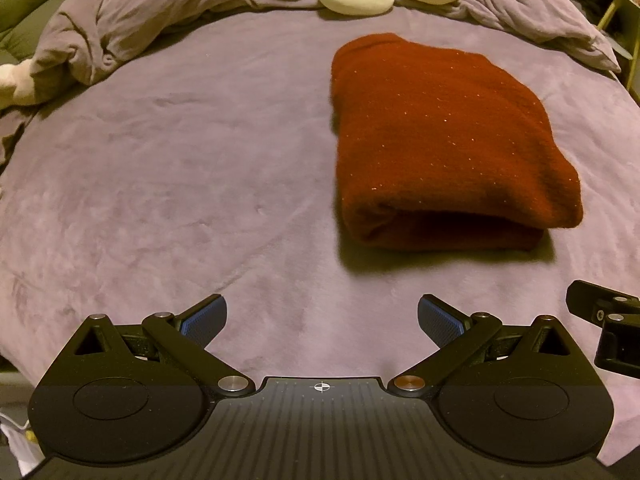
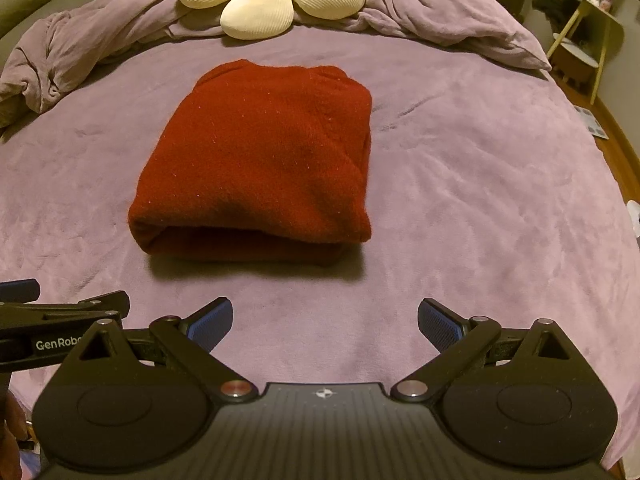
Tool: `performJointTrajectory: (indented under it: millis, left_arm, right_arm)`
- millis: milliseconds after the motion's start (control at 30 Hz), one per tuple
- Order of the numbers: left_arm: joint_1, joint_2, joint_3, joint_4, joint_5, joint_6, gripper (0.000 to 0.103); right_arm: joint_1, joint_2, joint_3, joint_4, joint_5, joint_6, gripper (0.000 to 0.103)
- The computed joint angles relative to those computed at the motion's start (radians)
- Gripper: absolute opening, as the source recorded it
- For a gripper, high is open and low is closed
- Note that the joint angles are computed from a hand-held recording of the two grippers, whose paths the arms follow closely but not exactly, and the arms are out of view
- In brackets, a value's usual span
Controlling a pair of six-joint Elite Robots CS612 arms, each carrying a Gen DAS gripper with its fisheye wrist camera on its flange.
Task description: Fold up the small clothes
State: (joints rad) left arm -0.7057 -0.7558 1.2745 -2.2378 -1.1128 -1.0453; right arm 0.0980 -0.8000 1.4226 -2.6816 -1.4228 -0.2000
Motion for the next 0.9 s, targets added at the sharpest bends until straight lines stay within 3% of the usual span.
performJointTrajectory:
  millis: [900]
  left_arm:
    - [0.002, 0.006, -0.012, 0.001, -0.021, 0.011, 0.103]
  right_arm:
    - [-0.004, -0.001, -0.005, 0.01, 0.002, 0.002, 0.099]
